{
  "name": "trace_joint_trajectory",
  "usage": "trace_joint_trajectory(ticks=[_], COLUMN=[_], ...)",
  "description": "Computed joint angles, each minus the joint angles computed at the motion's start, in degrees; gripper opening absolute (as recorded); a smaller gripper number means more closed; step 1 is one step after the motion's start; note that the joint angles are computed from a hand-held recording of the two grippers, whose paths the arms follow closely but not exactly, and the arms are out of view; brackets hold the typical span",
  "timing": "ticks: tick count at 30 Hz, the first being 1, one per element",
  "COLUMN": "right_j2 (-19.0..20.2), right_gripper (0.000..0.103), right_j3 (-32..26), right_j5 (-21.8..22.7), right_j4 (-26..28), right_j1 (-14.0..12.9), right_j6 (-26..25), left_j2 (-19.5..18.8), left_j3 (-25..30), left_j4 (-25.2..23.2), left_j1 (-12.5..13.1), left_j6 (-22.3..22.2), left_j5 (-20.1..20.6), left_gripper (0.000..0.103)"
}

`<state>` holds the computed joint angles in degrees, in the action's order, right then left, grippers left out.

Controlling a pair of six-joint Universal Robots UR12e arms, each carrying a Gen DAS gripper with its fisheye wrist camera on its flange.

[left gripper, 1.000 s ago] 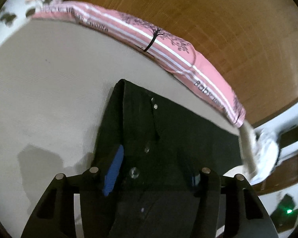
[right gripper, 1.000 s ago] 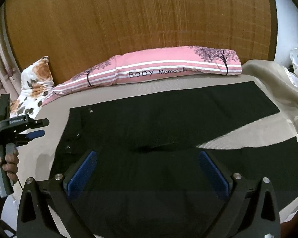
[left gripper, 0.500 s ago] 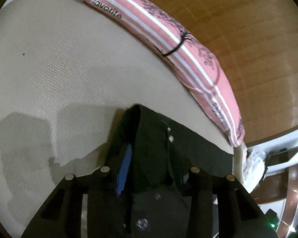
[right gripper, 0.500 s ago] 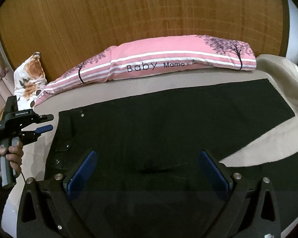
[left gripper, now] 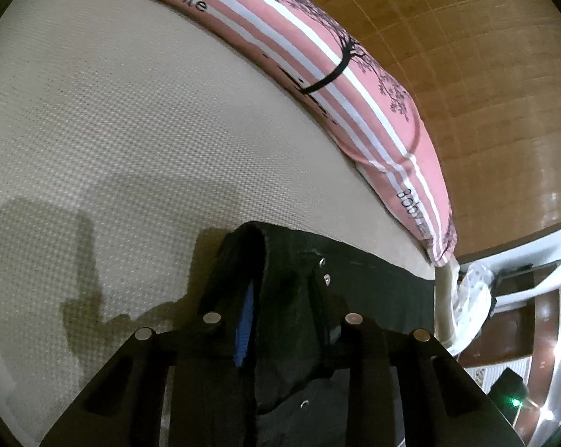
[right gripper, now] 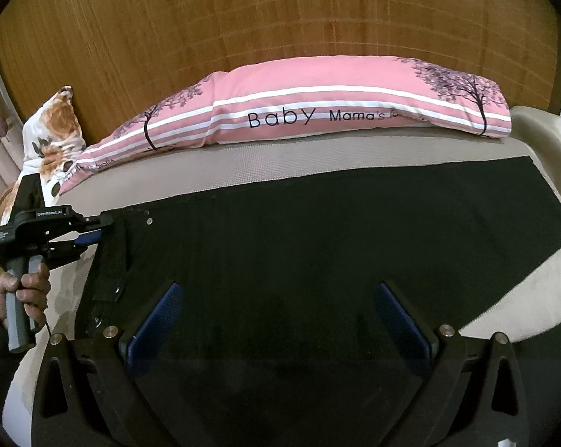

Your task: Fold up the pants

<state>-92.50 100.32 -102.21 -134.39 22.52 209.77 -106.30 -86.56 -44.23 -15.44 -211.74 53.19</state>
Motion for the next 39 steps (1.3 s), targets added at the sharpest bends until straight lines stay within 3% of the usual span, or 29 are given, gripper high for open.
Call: trace_joint_trajectory(ticks=[7,13,15,16,20,24,27,32,37,39], right_j2=[1.62,3.15,3.54,3.77,5.00,7.41,9.34,12.88,17.06,18.26], right_gripper=[0.102,0.102,0.102,0.102,0.102,0.096,0.087,0.083,0.074,0.069], right_j3=[-0.89,-1.77,-1.70,-1.73,-2.93,-6.83,-10.34,-17.06,-24.97,-27.04], right_j5=[1.20,2.47,4.89,6.76,16.74,20.51,26.09,32.52,34.21,34.18], right_j4=[-0.87,-1.92,-3.30,-3.93,-3.77,2.27,8.82,22.44,38.98,42.92], right_j1=[-1.33,-2.58,-3.52,-4.22,-8.02,-10.21,-11.99,-14.02,-14.79,-15.22], right_j6=[-4.12,-8.16,-10.77,-12.92,-22.09,-30.91,-38.30,-52.11,-65.08,-68.05], left_j2=[-0.79,-2.39,-2.31,-2.18,-1.16,0.09,1.26,2.53,3.37,3.60], left_j3=[0.18,0.99,0.58,0.41,-1.42,-2.80,-3.19,-3.59,-3.52,-3.53], left_j4=[0.71,3.18,4.21,4.75,9.64,16.04,17.64,19.49,18.62,18.61], left_j1=[-0.22,-0.29,-0.23,-0.30,-0.13,-0.58,-1.01,-1.46,-1.77,-1.79], left_j6=[2.99,0.86,0.91,1.07,0.85,0.49,3.23,7.62,11.52,11.83], left_j5=[-2.18,-2.52,-2.57,-2.12,-2.34,-2.22,-1.53,-2.16,-2.87,-2.73], left_gripper=[0.022,0.022,0.021,0.013,0.008,0.008,0.008,0.008,0.008,0.008])
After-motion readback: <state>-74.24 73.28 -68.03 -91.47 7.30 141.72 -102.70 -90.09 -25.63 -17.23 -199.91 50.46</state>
